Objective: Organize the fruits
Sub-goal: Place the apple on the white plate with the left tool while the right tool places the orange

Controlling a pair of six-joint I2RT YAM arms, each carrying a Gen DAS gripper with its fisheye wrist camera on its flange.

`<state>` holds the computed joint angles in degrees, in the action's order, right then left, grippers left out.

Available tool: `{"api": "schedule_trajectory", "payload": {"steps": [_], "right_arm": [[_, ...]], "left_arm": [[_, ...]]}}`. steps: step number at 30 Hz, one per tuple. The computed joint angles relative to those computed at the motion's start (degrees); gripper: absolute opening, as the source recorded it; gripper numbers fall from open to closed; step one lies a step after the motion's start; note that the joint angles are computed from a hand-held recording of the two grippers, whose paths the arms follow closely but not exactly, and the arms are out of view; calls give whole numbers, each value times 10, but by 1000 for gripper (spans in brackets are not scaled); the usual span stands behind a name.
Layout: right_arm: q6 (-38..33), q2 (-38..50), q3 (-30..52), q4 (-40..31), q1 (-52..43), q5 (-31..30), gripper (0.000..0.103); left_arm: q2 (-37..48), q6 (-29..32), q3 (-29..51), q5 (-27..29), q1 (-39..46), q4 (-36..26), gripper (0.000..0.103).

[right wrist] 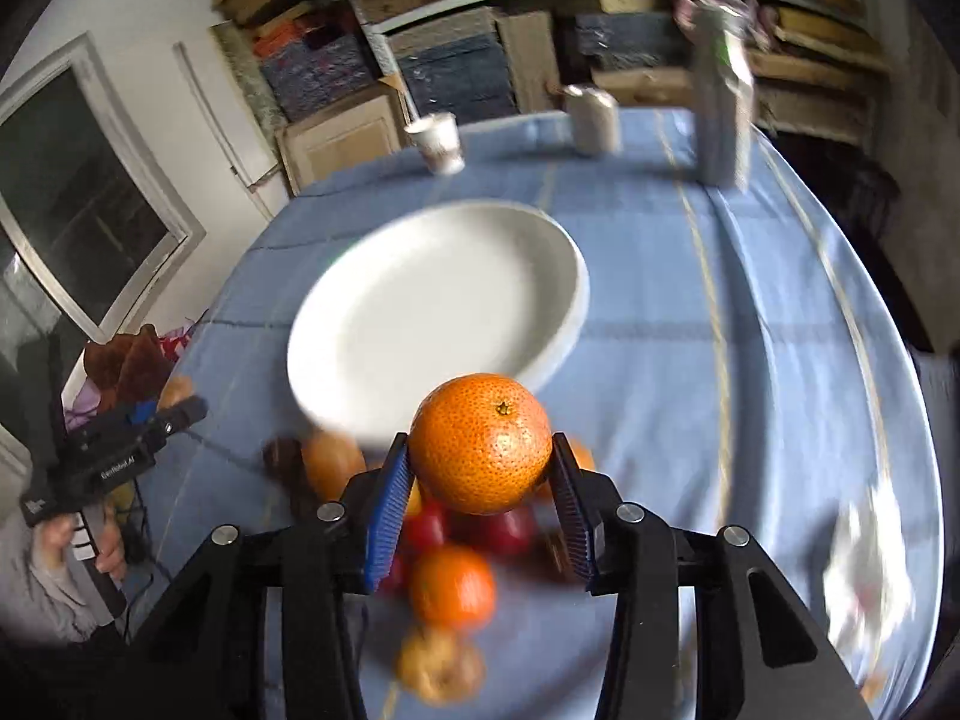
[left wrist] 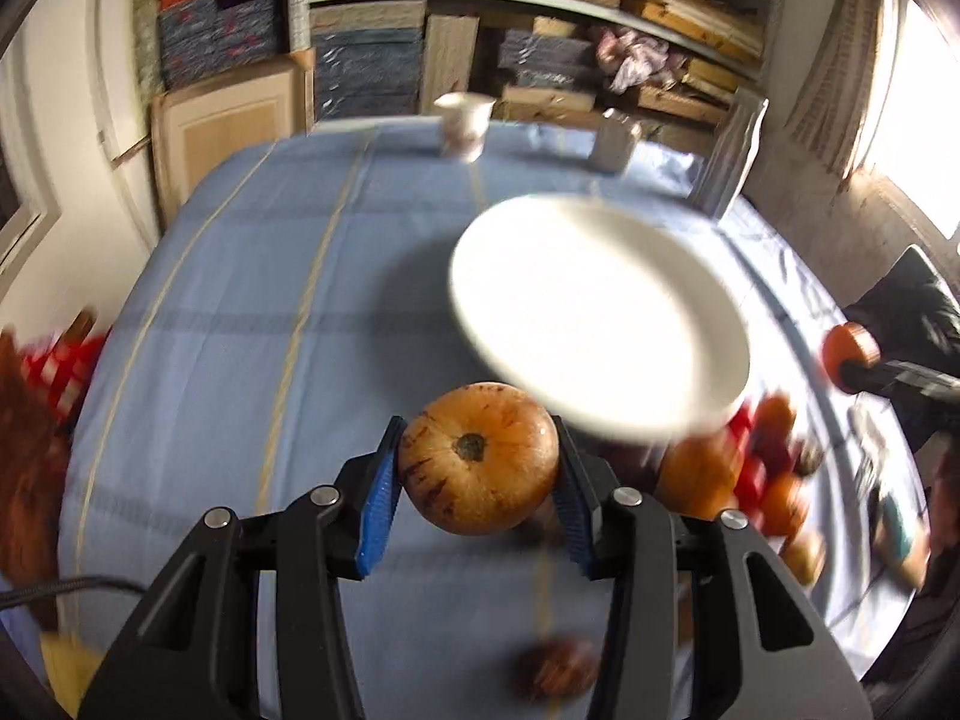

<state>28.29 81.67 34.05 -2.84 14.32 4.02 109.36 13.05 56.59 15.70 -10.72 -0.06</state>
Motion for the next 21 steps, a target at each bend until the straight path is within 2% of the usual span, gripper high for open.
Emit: {"api": "schedule_trajectory", "payload": {"steps": [5,14,16,18,19,21], "right_arm": [[-32,174,132,4,-18,-5,46],[-53,288,207,-6,-13,-7,48],[-50,291,205,-1,-11,-11,49],[-48,280,197,10,-5,-6,58],[-48,273,195,11,-3,-1,63],[-52,248,185,11,-3,4,63]], "left_arm": [[92,-20,128,-44,-77,-28,45],[216,-43,254,-63,-107,-96,46],[224,-46,264,-63,-106,-97,49],[223,-51,266,-68,-106,-92,66],[219,-51,262,-71,-105,-88,69],[208,-49,254,-76,-105,-80,71]]}}
